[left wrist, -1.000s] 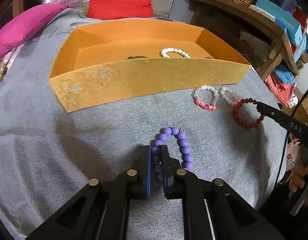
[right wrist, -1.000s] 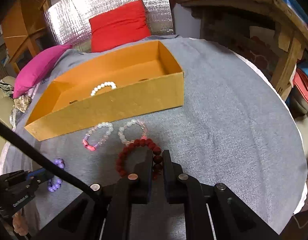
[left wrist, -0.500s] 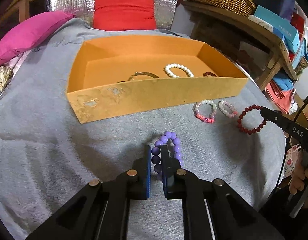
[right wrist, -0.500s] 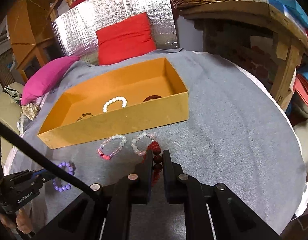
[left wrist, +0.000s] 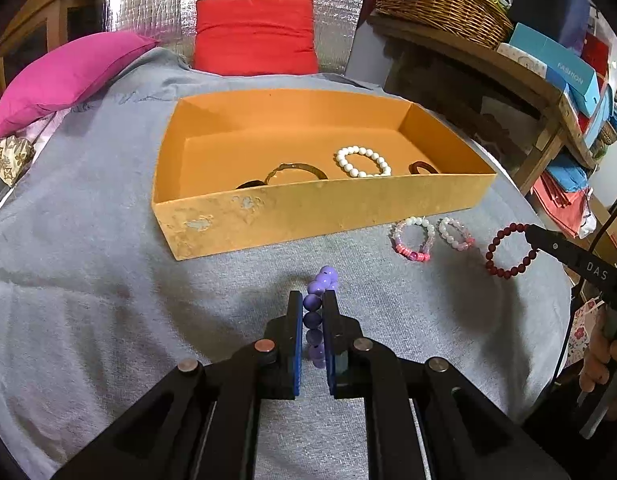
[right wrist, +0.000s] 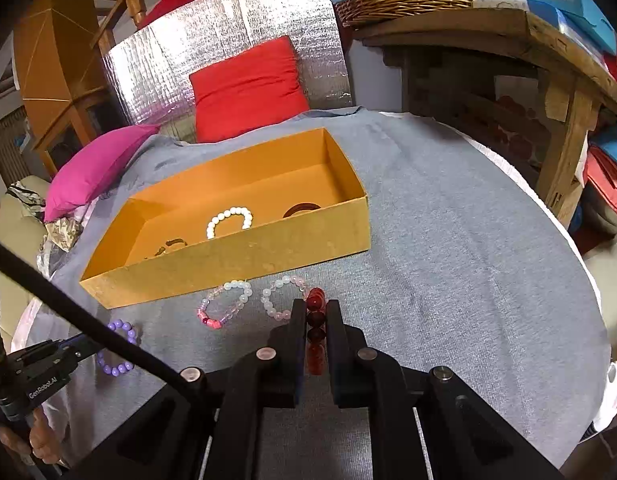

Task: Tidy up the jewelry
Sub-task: 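Lift the purple bracelet with the left tool while the right tool lifts the red bracelet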

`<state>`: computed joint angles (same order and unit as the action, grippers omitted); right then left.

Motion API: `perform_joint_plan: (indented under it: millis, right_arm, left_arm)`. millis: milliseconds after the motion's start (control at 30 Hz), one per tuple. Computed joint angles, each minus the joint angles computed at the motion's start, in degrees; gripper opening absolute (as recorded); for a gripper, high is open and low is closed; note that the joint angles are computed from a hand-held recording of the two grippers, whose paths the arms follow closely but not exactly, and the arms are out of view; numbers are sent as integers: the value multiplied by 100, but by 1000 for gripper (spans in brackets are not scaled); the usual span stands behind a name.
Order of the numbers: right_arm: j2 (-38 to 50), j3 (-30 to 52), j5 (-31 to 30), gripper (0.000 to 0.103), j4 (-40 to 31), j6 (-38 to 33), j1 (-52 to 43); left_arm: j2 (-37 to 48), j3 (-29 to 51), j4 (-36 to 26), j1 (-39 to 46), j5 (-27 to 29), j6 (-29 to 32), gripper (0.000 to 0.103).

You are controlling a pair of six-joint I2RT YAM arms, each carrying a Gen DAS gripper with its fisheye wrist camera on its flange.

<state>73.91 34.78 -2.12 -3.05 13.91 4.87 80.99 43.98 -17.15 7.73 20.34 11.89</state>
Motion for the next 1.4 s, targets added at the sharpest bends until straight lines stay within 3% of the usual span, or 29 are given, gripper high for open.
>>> perform_joint_plan:
  millis: [233, 567, 867, 1133, 1267, 1400]
  right_arm:
    - [-64, -12, -11, 10, -25, -16, 0]
    - [-17, -8, -232, 10, -93, 27, -195]
    - [66, 29, -322, 10, -154, 31, -220]
    - [431, 163, -365, 10, -217, 21, -164]
    - [764, 263, -514, 10, -231, 102, -189]
    - [1081, 421, -791, 10, -373, 193, -343]
  left_arm:
    - [-85, -81, 23, -248, -48, -58, 10]
    - [731, 87, 16, -257, -337, -267, 10]
    - [569, -91, 243, -550, -823, -233, 12]
    - [454, -208, 386, -747, -1301, -178, 31]
    - [397, -261, 409, -758, -1383, -117, 33]
    - [370, -300, 461, -803, -1568, -143, 52]
